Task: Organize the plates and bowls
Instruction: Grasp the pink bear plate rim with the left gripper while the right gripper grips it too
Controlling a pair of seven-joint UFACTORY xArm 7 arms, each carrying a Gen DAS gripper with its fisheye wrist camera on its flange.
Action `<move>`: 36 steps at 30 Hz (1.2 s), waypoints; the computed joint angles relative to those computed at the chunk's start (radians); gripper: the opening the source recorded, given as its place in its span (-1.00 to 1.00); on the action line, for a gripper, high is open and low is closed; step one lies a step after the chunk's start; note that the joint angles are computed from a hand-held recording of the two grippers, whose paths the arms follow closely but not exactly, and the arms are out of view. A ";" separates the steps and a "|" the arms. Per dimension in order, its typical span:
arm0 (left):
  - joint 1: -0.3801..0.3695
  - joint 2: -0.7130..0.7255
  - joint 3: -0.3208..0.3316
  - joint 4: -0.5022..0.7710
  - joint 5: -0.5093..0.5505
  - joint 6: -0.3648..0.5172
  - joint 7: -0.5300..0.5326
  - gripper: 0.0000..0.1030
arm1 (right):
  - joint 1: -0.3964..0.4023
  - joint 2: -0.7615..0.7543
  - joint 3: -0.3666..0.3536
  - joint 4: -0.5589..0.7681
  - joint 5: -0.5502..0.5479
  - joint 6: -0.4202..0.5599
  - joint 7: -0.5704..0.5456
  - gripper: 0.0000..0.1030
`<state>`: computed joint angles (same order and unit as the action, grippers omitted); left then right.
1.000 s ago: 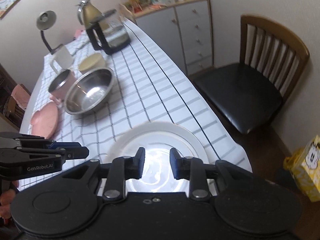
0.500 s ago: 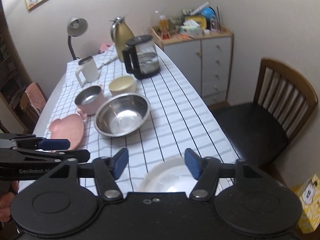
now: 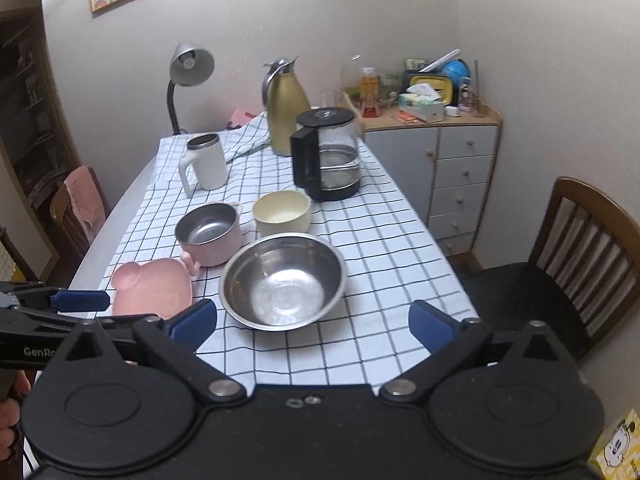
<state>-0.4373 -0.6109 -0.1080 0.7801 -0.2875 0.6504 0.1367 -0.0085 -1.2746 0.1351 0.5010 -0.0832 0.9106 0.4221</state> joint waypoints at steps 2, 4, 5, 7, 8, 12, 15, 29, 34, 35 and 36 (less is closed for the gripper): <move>0.033 0.030 0.010 0.007 0.016 -0.006 -0.013 0.51 | 0.020 0.055 -0.007 -0.005 0.010 -0.049 -0.013 0.99; 0.073 0.060 0.011 0.011 0.043 -0.021 -0.034 0.51 | 0.036 0.114 -0.006 -0.007 0.029 -0.092 -0.009 0.99; 0.091 0.074 0.014 0.011 0.054 -0.033 -0.042 0.50 | 0.047 0.147 -0.008 -0.006 0.040 -0.114 -0.009 0.99; 0.132 0.103 0.008 0.012 0.086 -0.057 -0.073 0.51 | 0.070 0.216 -0.008 -0.002 0.053 -0.161 -0.017 0.99; 0.152 0.118 0.006 0.014 0.103 -0.065 -0.091 0.51 | 0.078 0.248 0.000 0.000 0.056 -0.183 -0.017 0.99; 0.217 0.193 -0.004 0.027 0.179 -0.099 -0.155 0.51 | 0.135 0.394 -0.001 0.023 0.079 -0.263 -0.040 0.97; 0.255 0.254 -0.008 0.044 0.231 -0.104 -0.207 0.50 | 0.166 0.520 0.008 0.052 0.090 -0.323 -0.052 0.92; 0.295 0.495 0.006 0.156 0.359 -0.102 -0.402 0.49 | 0.223 0.997 -0.008 0.262 0.099 -0.451 -0.115 0.41; 0.288 0.526 0.017 0.169 0.349 -0.086 -0.404 0.17 | 0.227 1.075 -0.021 0.309 0.114 -0.459 -0.142 0.17; 0.287 0.533 0.018 0.173 0.346 -0.079 -0.408 0.13 | 0.226 1.089 -0.022 0.318 0.114 -0.459 -0.143 0.09; 0.286 0.535 0.019 0.174 0.339 -0.077 -0.410 0.09 | 0.226 1.100 -0.024 0.326 0.118 -0.458 -0.147 0.03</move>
